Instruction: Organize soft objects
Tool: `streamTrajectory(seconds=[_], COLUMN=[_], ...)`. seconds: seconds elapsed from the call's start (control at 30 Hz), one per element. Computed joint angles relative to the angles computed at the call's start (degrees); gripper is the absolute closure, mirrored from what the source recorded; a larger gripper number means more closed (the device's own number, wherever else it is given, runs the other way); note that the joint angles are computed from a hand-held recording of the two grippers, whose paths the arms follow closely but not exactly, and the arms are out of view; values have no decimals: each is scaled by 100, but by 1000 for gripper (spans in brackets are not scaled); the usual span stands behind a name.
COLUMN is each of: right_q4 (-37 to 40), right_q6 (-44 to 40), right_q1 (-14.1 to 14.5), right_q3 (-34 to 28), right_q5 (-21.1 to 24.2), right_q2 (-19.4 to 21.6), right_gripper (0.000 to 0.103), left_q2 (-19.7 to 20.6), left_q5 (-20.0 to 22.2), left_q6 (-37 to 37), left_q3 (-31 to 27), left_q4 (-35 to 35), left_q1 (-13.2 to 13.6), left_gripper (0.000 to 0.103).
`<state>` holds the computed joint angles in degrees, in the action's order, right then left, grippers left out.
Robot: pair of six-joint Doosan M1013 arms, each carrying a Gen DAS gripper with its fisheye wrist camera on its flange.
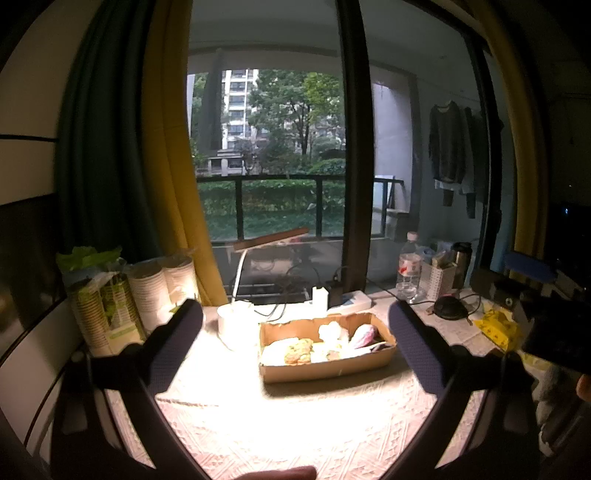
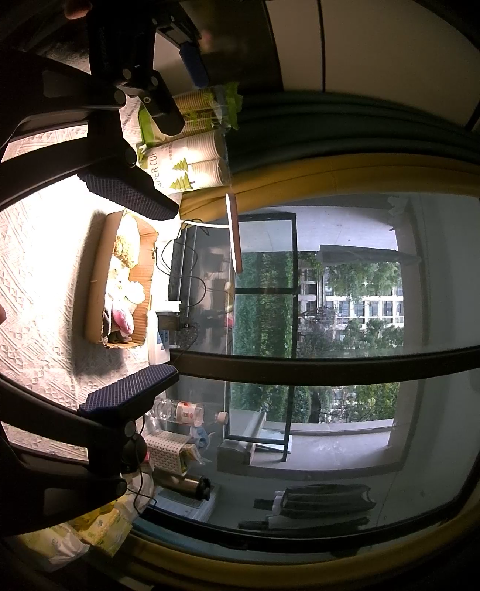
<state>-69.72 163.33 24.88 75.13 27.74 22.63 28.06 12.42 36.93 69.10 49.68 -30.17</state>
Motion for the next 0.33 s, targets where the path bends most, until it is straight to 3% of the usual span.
streamTrajectory(seconds=[0.23,0.33], right_q4=[40,88], right_q6=[-15,-33], right_q1=[-7,-27], right_q3=[17,39], right_q5=[-21,-56], right_q2=[3,21], right_gripper=[20,20], left_q2=[30,72], left_q5=[-41,-100], left_q6=[288,864], left_q3=[-22,-71], left_q4=[-252,-878], left_q1=[14,47], left_gripper=[1,1])
